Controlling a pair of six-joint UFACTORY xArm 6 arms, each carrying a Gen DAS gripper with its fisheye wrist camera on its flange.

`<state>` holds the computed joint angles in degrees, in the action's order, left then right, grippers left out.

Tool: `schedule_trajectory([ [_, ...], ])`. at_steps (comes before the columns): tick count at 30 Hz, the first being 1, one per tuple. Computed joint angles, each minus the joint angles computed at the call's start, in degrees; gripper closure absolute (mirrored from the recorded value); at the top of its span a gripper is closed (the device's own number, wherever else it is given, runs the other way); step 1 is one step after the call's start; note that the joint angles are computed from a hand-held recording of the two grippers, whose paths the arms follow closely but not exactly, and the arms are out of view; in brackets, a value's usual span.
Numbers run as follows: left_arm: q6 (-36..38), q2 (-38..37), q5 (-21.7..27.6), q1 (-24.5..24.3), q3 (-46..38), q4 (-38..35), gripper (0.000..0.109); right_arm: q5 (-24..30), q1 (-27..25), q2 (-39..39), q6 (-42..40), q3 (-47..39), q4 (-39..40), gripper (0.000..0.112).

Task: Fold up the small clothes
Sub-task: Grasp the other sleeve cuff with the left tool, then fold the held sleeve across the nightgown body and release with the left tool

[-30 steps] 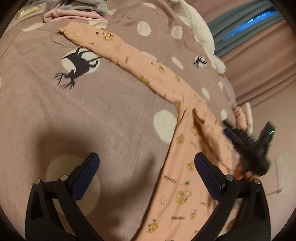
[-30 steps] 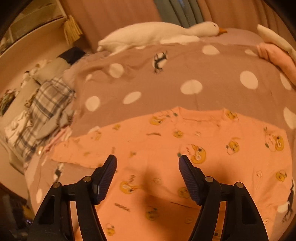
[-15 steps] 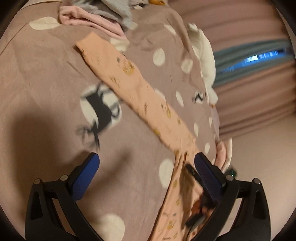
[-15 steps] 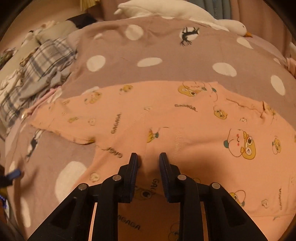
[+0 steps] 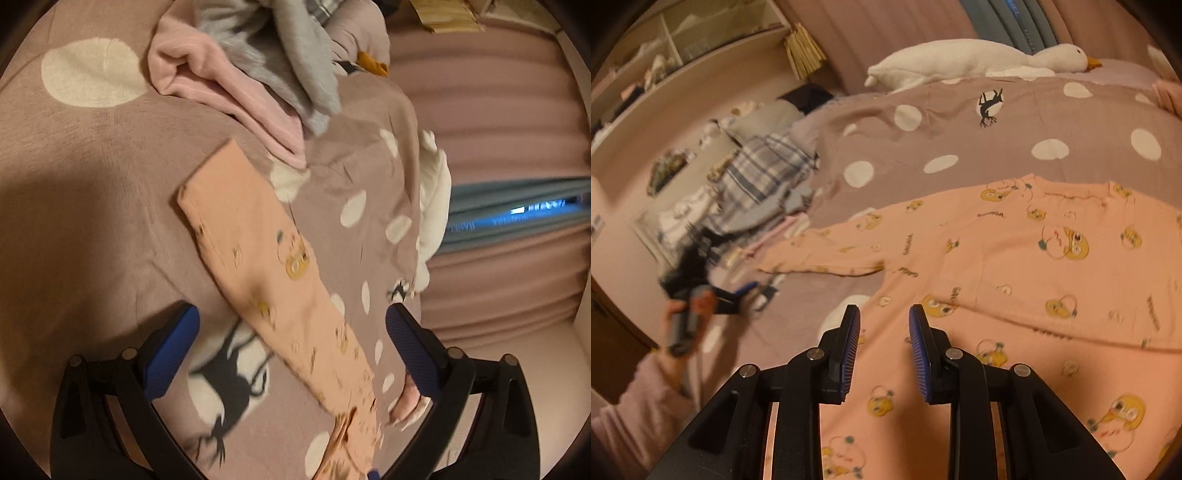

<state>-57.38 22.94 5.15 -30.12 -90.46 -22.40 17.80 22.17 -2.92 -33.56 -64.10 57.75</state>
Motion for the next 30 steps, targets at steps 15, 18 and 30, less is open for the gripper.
schedule_trajectory([
  [15,-14.39,5.98,4.48,4.0,-5.81,14.25,0.101,8.9,-4.34,0.35,-30.45,1.79,41.53,0.084],
  [18,-21.9,5.26,6.36,4.48,-5.72,22.78,0.1,10.32,-5.25,0.27,-31.04,2.21,43.18,0.083],
  [30,-10.76,16.07,33.82,-1.54,-39.22,34.3,0.104,12.04,-6.68,-0.6,-30.97,3.77,46.28,0.08],
])
